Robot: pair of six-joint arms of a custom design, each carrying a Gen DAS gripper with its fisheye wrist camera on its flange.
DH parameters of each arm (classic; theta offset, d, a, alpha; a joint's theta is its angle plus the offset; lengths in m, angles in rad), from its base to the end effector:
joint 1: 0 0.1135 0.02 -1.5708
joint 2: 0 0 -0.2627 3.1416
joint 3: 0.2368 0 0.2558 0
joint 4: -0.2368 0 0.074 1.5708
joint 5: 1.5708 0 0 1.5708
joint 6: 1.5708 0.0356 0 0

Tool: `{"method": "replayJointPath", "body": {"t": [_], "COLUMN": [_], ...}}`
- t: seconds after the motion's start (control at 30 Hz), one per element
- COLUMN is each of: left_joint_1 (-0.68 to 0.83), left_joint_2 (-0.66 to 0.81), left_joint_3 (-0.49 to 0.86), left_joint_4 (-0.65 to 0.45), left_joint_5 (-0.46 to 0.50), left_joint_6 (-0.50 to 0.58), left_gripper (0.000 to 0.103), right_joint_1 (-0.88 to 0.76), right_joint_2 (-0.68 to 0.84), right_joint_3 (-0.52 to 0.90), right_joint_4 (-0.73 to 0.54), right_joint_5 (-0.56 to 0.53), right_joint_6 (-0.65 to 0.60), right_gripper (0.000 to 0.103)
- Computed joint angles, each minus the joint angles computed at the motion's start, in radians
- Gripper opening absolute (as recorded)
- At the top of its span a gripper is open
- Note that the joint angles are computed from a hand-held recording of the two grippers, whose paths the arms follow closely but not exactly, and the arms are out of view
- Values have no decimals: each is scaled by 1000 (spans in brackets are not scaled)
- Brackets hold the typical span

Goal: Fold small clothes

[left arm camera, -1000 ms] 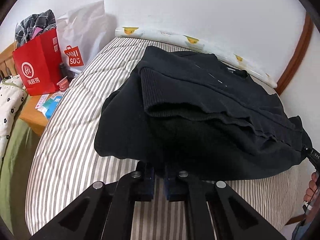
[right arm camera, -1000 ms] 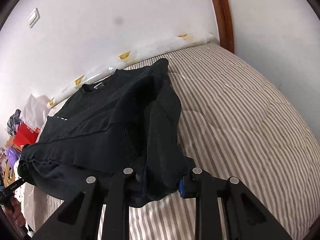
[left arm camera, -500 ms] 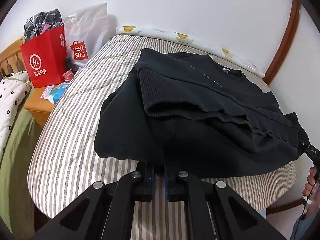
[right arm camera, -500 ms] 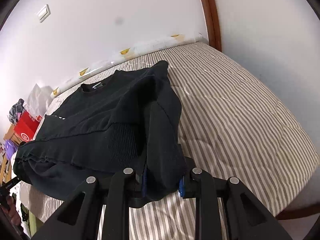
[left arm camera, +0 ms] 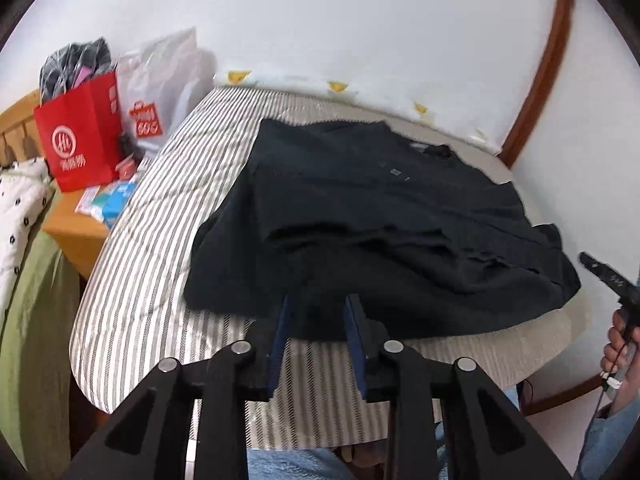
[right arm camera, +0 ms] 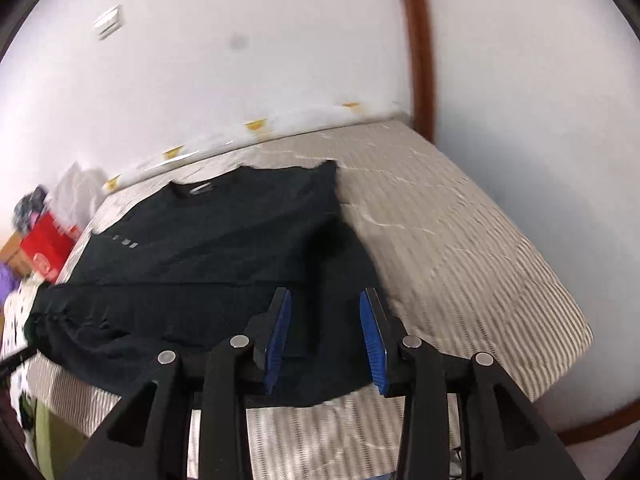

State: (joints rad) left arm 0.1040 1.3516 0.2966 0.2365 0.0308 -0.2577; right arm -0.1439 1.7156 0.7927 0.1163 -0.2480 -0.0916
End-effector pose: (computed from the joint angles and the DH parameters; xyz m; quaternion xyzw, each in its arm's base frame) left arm 0.2116 0.0210 0.1032 -0.1617 0.9158 -0.0425 0.3651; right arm 0.3287 -0.0388 0.1331 -0.0220 0.9217 0.0705 0.3809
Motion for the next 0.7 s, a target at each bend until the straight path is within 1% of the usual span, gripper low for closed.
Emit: {"method": "replayJointPath", "body": {"t": [0.03, 0.07, 0.1, 0.17, 0.27, 0.37, 0.43, 0.5, 0.63, 0.7], "left_joint_1": [-6, -10, -9, -3, 1, 8, 14, 20, 17, 10], "left_joint_2": [-6, -2, 6, 43, 103, 153, 183, 207, 256, 278], "left_joint_3": [4, 14, 23, 47, 72, 85, 94, 100, 122, 136], "left_joint_4": [-2, -1, -2, 7, 30, 54, 65, 77, 89, 87], "left_joint_5": [-3, -3, 3, 19, 29, 43, 49, 62, 81, 72], "left_joint_6": [-1, -3, -3, -2, -7, -4, 1, 2, 6, 12], "left_gripper": [31, 32, 32, 32, 32, 32, 32, 32, 32, 32], "right_joint_1": [21, 42, 64, 108, 159, 161, 150, 145, 150, 148], "right_joint_2": [1, 11, 30, 65, 138, 202, 208, 206, 196, 196], "right_joint_3": [1, 7, 18, 25, 44, 70, 75, 92, 61, 57], "right_joint_4": [-4, -13, -30, -32, -19, -22, -33, -86, -84, -84], "right_joint_5": [-1, -10, -27, -29, 11, 13, -1, -4, 14, 10], "right_joint_6": [-8, -19, -31, -39, -56, -49, -54, -60, -83, -82], "right_gripper": [20, 15, 11, 11, 10, 9, 8, 8, 8, 8]}}
